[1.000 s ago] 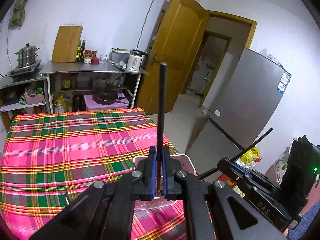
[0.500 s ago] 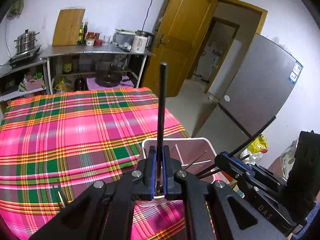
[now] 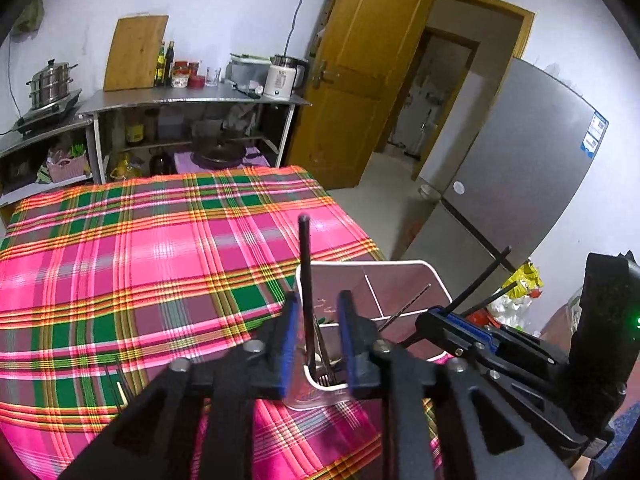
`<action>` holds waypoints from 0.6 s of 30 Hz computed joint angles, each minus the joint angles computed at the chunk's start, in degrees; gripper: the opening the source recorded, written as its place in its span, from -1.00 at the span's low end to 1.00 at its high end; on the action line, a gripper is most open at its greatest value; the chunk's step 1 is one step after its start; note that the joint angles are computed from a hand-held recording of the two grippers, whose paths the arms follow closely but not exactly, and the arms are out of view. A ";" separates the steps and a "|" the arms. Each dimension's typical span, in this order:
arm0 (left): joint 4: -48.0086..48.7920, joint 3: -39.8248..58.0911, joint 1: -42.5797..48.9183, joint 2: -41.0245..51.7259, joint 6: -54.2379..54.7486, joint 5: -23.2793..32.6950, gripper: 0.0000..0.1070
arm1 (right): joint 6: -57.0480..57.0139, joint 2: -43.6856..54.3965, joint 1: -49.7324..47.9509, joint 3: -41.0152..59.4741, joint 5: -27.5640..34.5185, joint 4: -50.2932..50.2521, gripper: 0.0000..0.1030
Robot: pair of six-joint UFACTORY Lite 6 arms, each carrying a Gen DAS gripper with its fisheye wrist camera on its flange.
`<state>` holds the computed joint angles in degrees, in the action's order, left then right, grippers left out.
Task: Organize utensils
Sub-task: 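Lower the chopsticks into the holder and open both tools, then move both open tools back down to the remaining chopsticks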
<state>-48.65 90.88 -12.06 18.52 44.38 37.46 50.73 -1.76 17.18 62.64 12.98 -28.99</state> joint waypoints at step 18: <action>-8.76 -20.23 13.75 -19.74 15.46 0.74 -0.47 | 23.28 -16.23 5.55 -9.65 5.34 -22.25 -0.64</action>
